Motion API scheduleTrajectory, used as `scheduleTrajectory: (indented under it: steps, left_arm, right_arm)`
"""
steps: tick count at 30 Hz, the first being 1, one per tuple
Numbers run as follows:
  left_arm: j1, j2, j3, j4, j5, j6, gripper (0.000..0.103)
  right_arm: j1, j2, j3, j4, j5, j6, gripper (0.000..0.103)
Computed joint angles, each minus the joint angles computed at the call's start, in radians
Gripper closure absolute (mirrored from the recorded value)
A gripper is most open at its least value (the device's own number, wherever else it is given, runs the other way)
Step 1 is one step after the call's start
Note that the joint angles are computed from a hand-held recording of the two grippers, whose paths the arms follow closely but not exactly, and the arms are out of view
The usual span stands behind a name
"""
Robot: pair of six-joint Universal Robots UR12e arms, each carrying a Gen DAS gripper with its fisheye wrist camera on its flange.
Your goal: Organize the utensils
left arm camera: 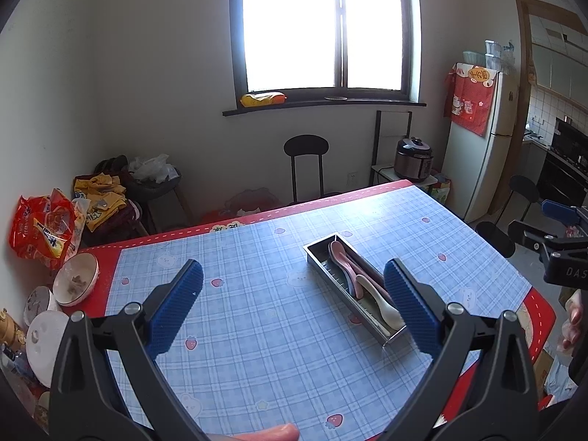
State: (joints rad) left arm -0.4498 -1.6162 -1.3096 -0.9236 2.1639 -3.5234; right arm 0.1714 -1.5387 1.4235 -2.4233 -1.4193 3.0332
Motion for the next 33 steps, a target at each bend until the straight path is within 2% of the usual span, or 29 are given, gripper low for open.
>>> scheduleTrajectory:
  steps: [7, 21, 33]
  left_arm:
    - [0.000, -0.004, 0.003, 0.004, -0.010, 0.025, 0.006]
    - [-0.007, -0.012, 0.011, -0.001, 0.018, 0.044, 0.006]
    - [-0.004, -0.012, 0.012, -0.027, 0.030, 0.025, 0.006]
  right_arm:
    - [0.006, 0.000, -0.003, 0.014, -0.022, -0.009, 0.006]
    - [0.020, 0.005, -0.010, 0.033, -0.055, -0.035, 0.006]
    - [0.025, 0.008, -0.010, 0.043, -0.071, -0.036, 0.006]
